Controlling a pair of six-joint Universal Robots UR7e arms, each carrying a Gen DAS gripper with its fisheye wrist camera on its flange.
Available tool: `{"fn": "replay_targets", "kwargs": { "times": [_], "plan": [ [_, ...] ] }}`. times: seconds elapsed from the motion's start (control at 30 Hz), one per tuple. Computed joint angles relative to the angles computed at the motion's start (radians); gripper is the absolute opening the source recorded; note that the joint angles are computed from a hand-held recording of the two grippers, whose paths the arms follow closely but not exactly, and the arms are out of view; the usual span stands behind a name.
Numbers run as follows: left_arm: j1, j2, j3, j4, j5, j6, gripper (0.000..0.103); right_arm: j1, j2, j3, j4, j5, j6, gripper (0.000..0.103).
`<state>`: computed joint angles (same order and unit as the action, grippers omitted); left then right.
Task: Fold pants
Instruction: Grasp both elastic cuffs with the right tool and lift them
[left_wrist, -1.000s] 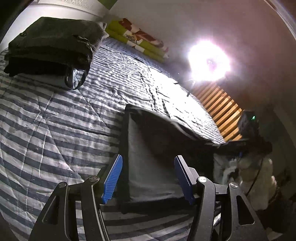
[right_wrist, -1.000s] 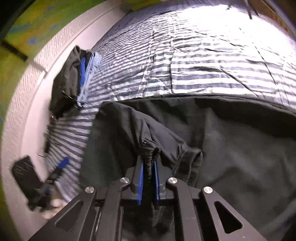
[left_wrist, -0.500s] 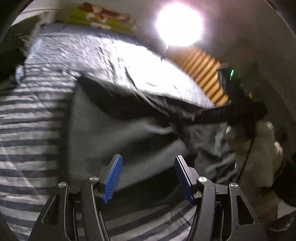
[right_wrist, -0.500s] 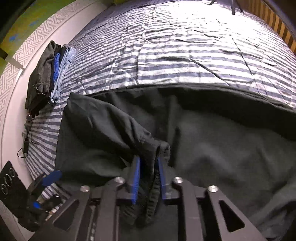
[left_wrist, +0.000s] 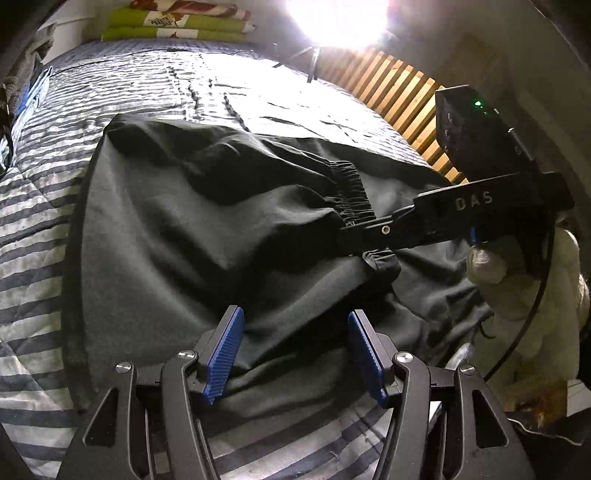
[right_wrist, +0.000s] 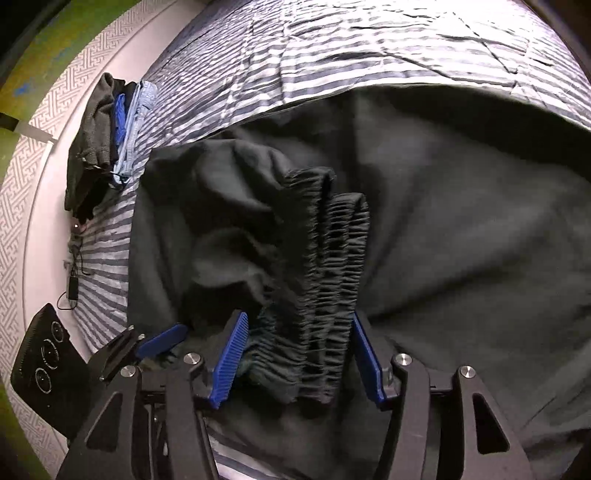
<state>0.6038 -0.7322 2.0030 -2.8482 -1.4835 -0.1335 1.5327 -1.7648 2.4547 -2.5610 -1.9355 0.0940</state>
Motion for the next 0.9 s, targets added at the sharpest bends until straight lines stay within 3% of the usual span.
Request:
{"fn": "replay_targets", "kwargs": {
  "times": [0.03,0.13,0.33,0.53,0.6,0.7,0.8,0.9],
  "plan": [
    [0.001,0.000,0.000,-0.001,-0.003,-0.001,0.062,-0.010,-0.009,0.000,0.013,0.029,0.000,0.022],
    [0.000,-0.022,0.015,-0.011,-0.010,-0.010,0.062,-0.035,-0.051,0.011,0.017,0.099,0.007,0.016],
    [-0.011,-0.175,0.145,-0.191,0.059,-0.050,0.063,-0.009,-0.150,-0.005,0.057,0.106,-0.004,0.014],
    [0.017,-0.220,0.180,-0.215,0.106,-0.149,0.063,-0.034,-0.341,-0.039,0.180,0.049,-0.039,0.014],
    [0.006,-0.212,0.176,-0.198,0.108,-0.151,0.063,-0.095,-0.428,-0.051,0.240,0.055,-0.076,0.014],
    [-0.025,-0.185,0.157,-0.160,0.100,-0.129,0.063,-0.248,-0.550,-0.085,0.338,0.111,-0.156,0.014],
    [-0.054,-0.142,0.125,-0.137,0.077,-0.125,0.063,-0.431,-0.649,-0.115,0.409,0.168,-0.262,0.014],
    [-0.077,-0.086,0.076,-0.116,0.045,-0.124,0.063,-0.660,-0.726,-0.142,0.475,0.264,-0.391,0.014]
  ]
}}
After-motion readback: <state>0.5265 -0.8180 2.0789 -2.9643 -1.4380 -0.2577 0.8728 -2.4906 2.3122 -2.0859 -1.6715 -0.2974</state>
